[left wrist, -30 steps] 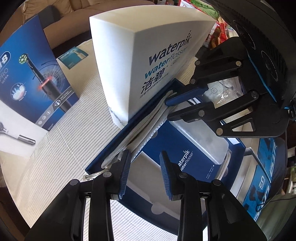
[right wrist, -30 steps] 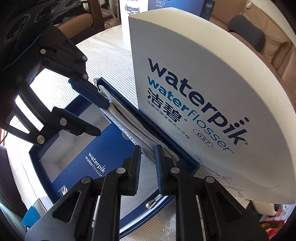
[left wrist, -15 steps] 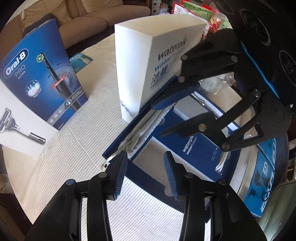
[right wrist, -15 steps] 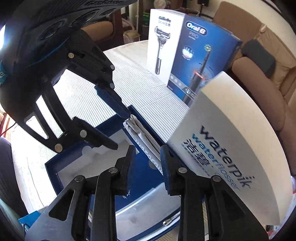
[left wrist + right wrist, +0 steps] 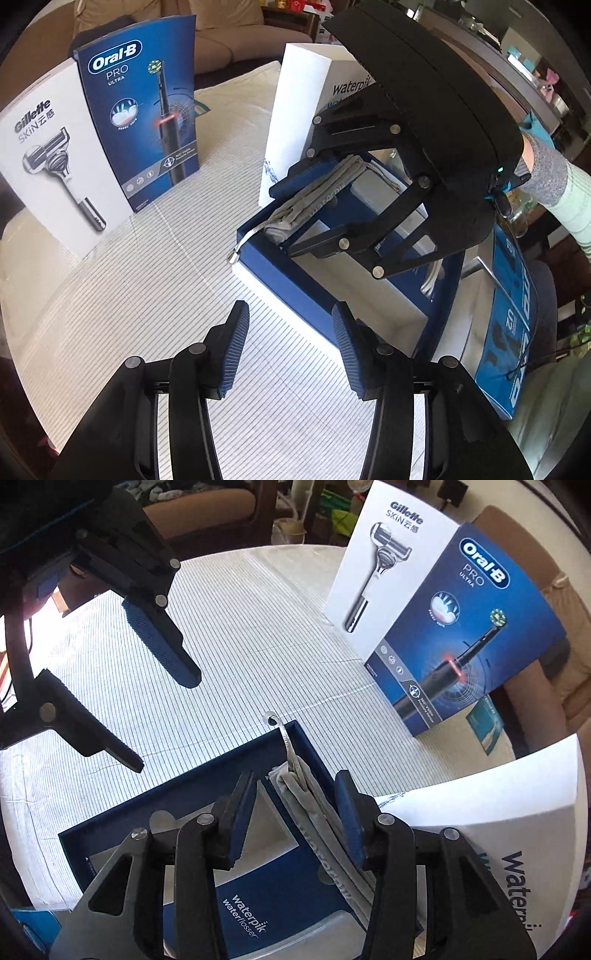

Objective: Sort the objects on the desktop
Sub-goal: 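Press the pouch down into the slot with the right tool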

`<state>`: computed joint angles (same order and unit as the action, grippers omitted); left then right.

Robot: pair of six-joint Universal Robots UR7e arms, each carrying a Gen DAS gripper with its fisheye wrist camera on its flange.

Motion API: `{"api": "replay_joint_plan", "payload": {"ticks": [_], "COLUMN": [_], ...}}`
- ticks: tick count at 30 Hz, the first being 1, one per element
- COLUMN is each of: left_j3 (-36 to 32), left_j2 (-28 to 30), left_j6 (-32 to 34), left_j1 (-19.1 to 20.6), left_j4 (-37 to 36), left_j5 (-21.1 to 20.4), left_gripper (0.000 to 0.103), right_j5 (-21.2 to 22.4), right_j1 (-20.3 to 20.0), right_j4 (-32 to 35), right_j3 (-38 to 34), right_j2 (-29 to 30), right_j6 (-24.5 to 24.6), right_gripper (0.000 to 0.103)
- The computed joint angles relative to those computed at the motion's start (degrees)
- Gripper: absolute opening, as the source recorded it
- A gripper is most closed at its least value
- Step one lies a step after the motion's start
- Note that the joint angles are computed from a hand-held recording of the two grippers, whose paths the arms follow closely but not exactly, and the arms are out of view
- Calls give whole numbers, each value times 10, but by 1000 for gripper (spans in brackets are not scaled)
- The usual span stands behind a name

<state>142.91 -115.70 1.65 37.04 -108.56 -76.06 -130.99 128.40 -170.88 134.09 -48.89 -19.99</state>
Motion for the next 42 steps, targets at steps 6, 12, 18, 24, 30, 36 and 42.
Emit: {"api": "replay_joint_plan", "payload": {"ticks": [6,12,18,24,30,36,42], "left_j3": [10,12,13,13,-26,-61,-56], "left_j2": [-18,1,49,83,142,169,199], "left_j6": [1,19,53,112,167,194,194], "left_j1": [4,17,53,102,182,294,330], "left_j4": [-4,-44,-108,-164,-171,-219,-267], "left_j5": [-12,-21,-12,-11,-85,-243,-304], "left_gripper": [48,49,55,55,55,69,69], "right_j5": [13,2,-2,11,55,56,90], "right_j1": [4,-5,24,36,36,36,22], "right_j4": [115,153,129,146,119,126,81], "right_j3": [-20,-41,-18,15,54,77,103], "right_j2": [-26,-15,-45,-102,-153,-178,-185], "right_j6": [10,28,52,125,162,203,208], "right_gripper": [24,23,25,25,26,32,32]}}
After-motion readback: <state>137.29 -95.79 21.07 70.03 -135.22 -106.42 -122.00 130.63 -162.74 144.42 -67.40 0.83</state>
